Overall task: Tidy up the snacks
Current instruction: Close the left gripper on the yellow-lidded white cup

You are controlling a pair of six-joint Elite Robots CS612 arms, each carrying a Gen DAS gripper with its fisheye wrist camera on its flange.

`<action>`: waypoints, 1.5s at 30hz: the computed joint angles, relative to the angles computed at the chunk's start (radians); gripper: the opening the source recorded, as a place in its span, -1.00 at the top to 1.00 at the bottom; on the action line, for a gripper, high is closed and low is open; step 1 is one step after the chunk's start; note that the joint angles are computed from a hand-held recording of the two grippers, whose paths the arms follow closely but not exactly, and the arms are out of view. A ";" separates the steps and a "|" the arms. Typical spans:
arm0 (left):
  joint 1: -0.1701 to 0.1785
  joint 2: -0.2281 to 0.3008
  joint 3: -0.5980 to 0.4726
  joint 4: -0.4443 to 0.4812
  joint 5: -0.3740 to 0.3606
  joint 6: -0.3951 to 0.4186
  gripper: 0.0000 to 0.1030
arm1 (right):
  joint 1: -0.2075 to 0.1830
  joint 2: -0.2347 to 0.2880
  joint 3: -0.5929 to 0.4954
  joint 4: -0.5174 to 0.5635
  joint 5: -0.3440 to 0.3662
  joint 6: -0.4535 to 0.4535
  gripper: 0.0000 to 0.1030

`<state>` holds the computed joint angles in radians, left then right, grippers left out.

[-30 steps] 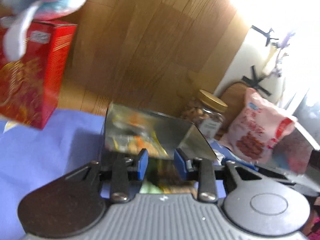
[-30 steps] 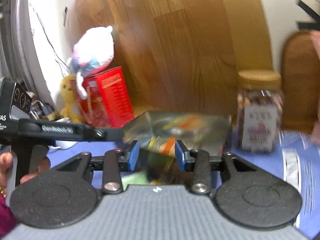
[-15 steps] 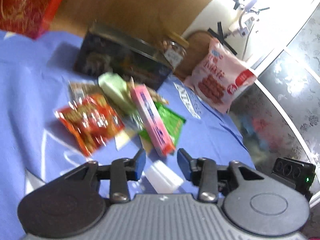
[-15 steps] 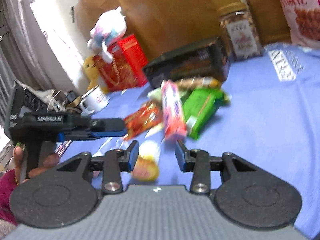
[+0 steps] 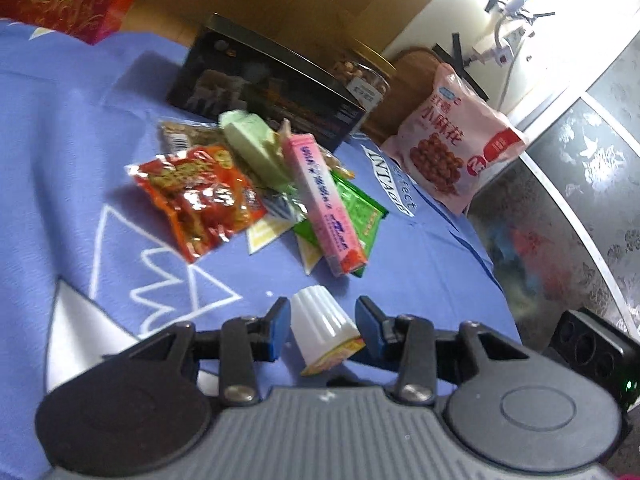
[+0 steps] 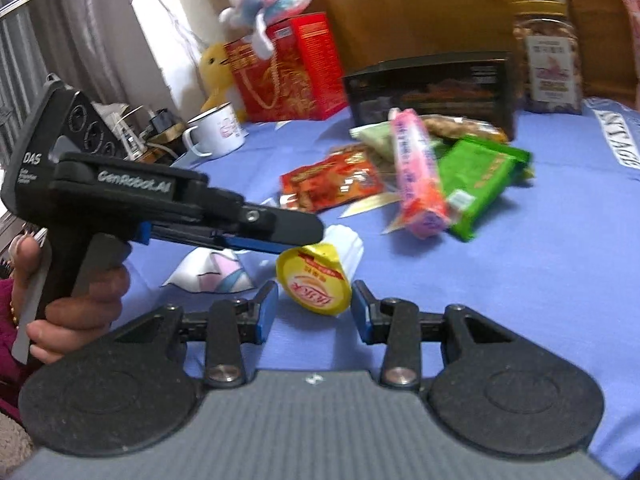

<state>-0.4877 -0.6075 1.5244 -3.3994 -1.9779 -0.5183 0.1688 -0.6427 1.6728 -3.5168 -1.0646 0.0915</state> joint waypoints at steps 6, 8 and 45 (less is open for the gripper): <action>0.015 0.002 0.009 -0.023 0.015 -0.045 0.28 | 0.014 0.001 -0.008 0.008 0.014 -0.048 0.15; 0.019 0.004 0.009 -0.027 0.014 -0.058 0.28 | 0.012 0.001 -0.006 0.006 0.022 -0.048 0.15; 0.041 -0.020 0.095 -0.140 -0.048 -0.068 0.07 | -0.019 -0.036 0.076 -0.059 0.054 -0.025 0.16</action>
